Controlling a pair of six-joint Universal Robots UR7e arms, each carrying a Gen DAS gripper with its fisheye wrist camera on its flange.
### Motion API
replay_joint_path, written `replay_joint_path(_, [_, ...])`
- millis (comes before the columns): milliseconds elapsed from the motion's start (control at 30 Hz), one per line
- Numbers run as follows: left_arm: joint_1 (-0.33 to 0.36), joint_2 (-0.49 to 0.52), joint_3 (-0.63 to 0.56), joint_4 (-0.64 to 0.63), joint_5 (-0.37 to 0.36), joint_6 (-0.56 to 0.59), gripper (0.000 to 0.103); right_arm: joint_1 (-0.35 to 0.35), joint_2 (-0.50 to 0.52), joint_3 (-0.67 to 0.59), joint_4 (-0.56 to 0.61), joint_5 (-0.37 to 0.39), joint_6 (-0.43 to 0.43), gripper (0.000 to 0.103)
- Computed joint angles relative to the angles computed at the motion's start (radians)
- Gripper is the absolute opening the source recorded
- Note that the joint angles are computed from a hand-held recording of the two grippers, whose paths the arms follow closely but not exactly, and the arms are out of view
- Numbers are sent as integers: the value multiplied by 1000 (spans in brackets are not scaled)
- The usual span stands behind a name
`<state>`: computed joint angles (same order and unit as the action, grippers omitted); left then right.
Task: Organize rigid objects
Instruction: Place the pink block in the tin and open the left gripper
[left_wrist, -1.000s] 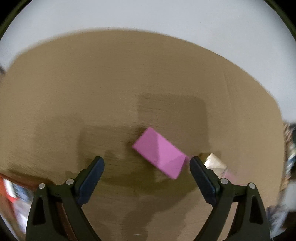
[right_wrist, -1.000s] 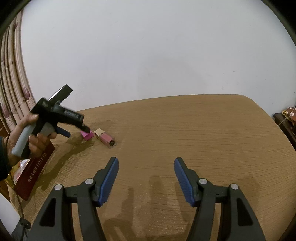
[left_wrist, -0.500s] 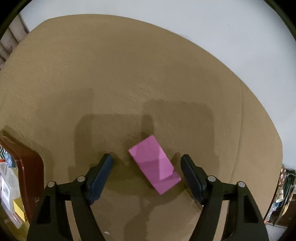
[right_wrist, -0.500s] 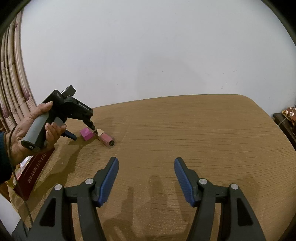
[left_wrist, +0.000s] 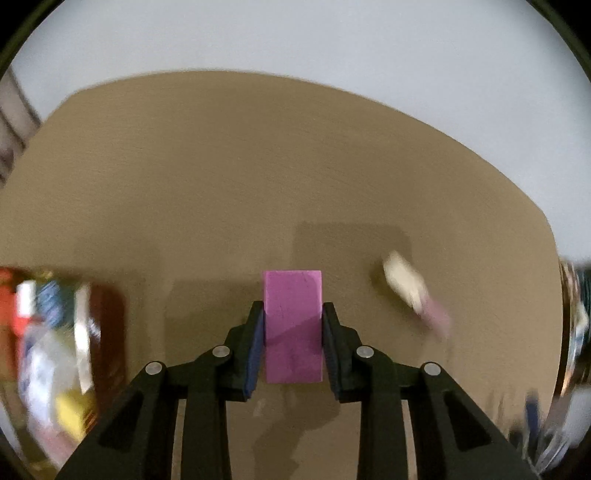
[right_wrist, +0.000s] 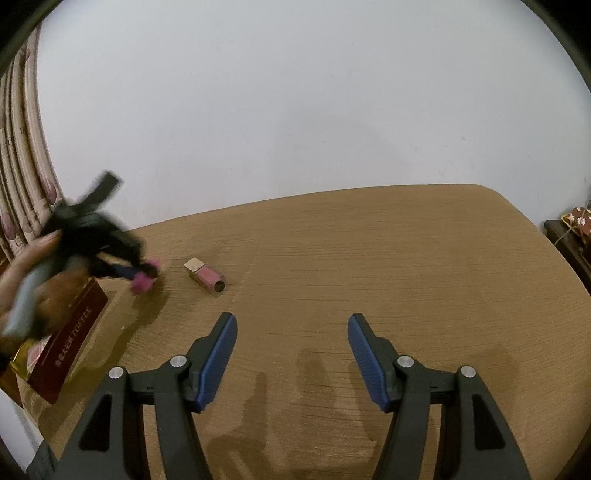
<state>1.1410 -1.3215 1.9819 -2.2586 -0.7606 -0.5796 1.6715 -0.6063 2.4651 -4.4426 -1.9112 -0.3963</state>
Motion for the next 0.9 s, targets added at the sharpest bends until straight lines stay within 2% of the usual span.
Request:
replay_joint_path(100, [-74, -201, 129, 89, -3, 1, 26, 6, 1, -8, 13, -14, 5, 64])
replay_joint_path(167, [-111, -331, 163, 247, 29, -57, 26, 11, 0, -15, 25, -28, 10, 64])
replay_joint_path(200, [-113, -400, 164, 337, 15, -63, 26, 14, 0, -20, 33, -37, 12, 64])
replay_joint_path(300, [-72, -522, 133, 533, 0, -21, 26, 24, 1, -36, 58, -62, 15, 64])
replay_joint_path(400, [-20, -615, 177, 634, -10, 22, 26, 34, 1, -53, 90, -92, 22, 64])
replay_joint_path(467, [-24, -598, 203, 629, -13, 8, 26, 41, 2, -66, 113, -113, 27, 64])
replay_joint_path(500, [-33, -562, 219, 586, -17, -2, 26, 44, 0, -76, 130, -121, 29, 64])
replay_joint_path(533, [-12, -533, 213, 541, -15, 28, 26, 47, 1, -82, 141, -130, 32, 64])
replay_joint_path(600, [31, -537, 254, 450, -13, 93, 26, 55, 6, -90, 153, -144, 38, 64])
replay_joint_path(633, [16, -526, 256, 435, -46, 97, 26, 59, 7, -96, 164, -151, 41, 64])
replay_joint_path(700, [2, -511, 248, 444, -63, 88, 26, 57, 9, -98, 173, -157, 42, 64])
replay_joint_path(900, [17, -454, 277, 368, -58, 120, 26, 60, 9, -105, 198, -178, 49, 64])
